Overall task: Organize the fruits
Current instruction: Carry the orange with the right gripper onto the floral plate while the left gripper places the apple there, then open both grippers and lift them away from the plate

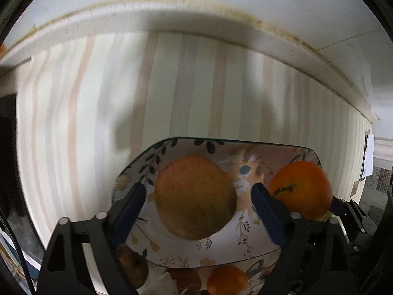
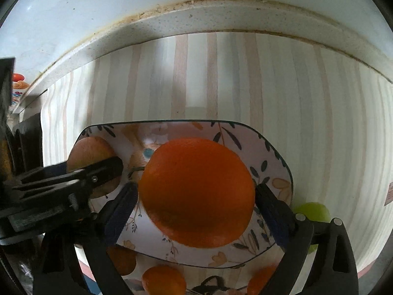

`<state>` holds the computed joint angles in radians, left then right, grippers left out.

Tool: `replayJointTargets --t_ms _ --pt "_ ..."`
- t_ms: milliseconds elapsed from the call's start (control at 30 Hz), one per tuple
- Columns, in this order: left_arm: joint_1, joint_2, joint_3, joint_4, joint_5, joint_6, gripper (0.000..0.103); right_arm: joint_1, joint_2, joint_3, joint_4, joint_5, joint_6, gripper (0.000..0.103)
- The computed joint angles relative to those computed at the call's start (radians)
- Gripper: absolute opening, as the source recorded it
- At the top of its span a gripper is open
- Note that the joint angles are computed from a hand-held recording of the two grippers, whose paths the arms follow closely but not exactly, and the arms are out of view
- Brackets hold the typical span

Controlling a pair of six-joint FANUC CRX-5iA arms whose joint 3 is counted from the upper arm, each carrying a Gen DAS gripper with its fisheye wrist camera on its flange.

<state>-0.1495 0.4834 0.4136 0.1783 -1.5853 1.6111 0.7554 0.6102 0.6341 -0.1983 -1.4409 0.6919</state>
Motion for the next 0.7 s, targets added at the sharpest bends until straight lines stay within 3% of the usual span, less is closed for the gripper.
replayJointTargets --t_ms 233,467,700 --pt "-0.005 -0.121 -0.074 -0.054 0.012 -0.014 0.089 0.035 -0.026 -0.008 0.049 -0.025 -0.054 0.098" --pt "0.01 -0.313 -0.188 -0.115 0.048 -0.041 0.089 0.105 -0.121 -0.105 0.126 -0.014 -0.151 0.098" --pt "0.037 -0.43 -0.246 -0.124 0.075 -0.085 0.089 0.198 -0.238 -0.224 0.212 0.014 -0.286 0.098"
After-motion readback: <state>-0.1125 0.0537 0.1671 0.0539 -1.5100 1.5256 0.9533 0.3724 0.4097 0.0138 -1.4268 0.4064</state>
